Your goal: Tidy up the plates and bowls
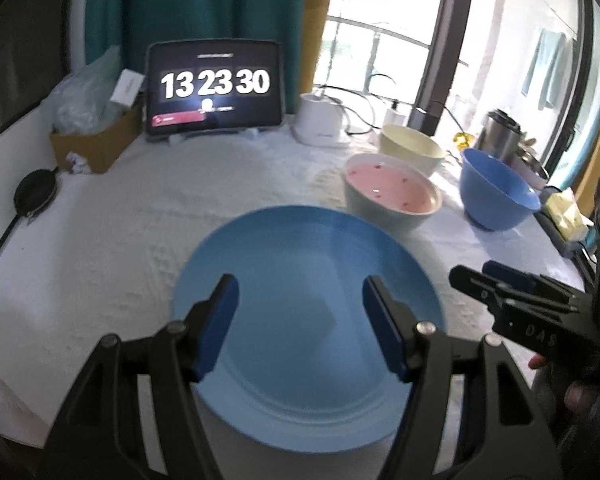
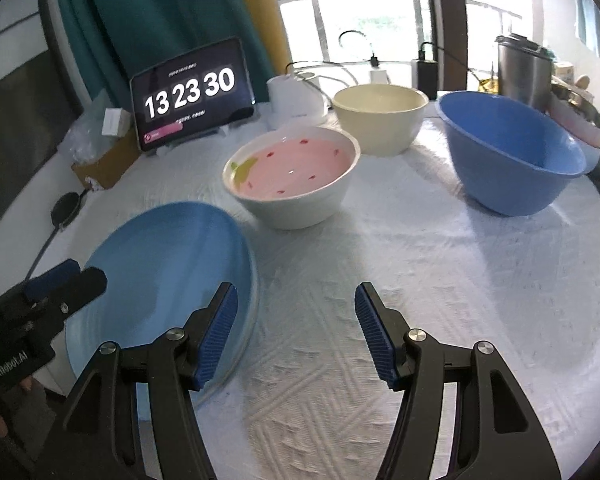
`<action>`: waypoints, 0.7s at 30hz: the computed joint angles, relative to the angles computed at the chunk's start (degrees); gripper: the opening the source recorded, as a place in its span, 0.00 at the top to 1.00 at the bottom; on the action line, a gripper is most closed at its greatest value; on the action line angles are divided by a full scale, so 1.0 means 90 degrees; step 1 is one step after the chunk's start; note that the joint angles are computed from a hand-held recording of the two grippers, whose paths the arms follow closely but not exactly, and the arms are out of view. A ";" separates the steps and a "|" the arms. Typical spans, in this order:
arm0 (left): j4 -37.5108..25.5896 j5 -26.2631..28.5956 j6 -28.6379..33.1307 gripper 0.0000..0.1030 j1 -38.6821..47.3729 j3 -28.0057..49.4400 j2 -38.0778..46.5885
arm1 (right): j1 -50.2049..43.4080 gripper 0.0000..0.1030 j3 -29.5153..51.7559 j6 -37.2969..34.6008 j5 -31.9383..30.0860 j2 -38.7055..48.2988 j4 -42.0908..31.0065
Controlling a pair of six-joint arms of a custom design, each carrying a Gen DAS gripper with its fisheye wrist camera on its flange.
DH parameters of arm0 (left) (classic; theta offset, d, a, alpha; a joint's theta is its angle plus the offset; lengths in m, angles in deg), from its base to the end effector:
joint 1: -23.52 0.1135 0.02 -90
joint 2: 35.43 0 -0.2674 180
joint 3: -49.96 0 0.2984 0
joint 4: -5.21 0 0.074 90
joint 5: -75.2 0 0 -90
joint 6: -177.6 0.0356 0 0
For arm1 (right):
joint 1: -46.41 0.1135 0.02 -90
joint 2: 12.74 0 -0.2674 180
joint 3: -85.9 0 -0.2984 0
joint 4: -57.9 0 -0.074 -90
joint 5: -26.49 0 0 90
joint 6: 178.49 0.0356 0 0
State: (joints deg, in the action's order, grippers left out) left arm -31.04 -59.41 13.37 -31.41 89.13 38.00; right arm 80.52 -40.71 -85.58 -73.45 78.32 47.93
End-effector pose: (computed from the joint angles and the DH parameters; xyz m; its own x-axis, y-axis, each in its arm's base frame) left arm 0.1489 -0.1686 0.1082 -0.5784 -0.3685 -0.7278 -0.3995 0.9058 -0.1412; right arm 0.2736 0.1927 0.1179 -0.6439 -0.3758 -0.6664 -0.6168 0.7704 0.1616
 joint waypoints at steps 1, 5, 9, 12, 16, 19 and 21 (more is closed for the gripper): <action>0.0027 0.0006 0.0066 0.36 -0.0012 0.0121 0.0116 | -0.0072 0.38 -0.0016 -0.0017 -0.0036 -0.0046 -0.0016; 0.0130 0.0047 0.0263 0.36 -0.0014 0.0451 0.0430 | -0.0373 0.38 -0.0068 -0.0100 -0.0181 -0.0207 -0.0085; 0.0247 0.0112 0.0493 0.36 0.0009 0.0778 0.0740 | -0.0665 0.38 -0.0071 -0.0190 -0.0314 -0.0330 -0.0166; 0.0347 0.0185 0.0685 0.36 0.0053 0.1005 0.0968 | -0.0872 0.38 -0.0045 -0.0240 -0.0406 -0.0370 -0.0225; 0.0497 0.0285 0.1013 0.36 0.0131 0.1312 0.1237 | -0.1180 0.38 0.0034 -0.0330 -0.0571 -0.0397 -0.0330; 0.0572 0.0364 0.1258 0.36 0.0204 0.1569 0.1433 | -0.1367 0.38 0.0127 -0.0376 -0.0663 -0.0372 -0.0387; 0.0594 0.0390 0.1373 0.36 0.0234 0.1721 0.1549 | -0.1508 0.38 0.0198 -0.0419 -0.0740 -0.0341 -0.0439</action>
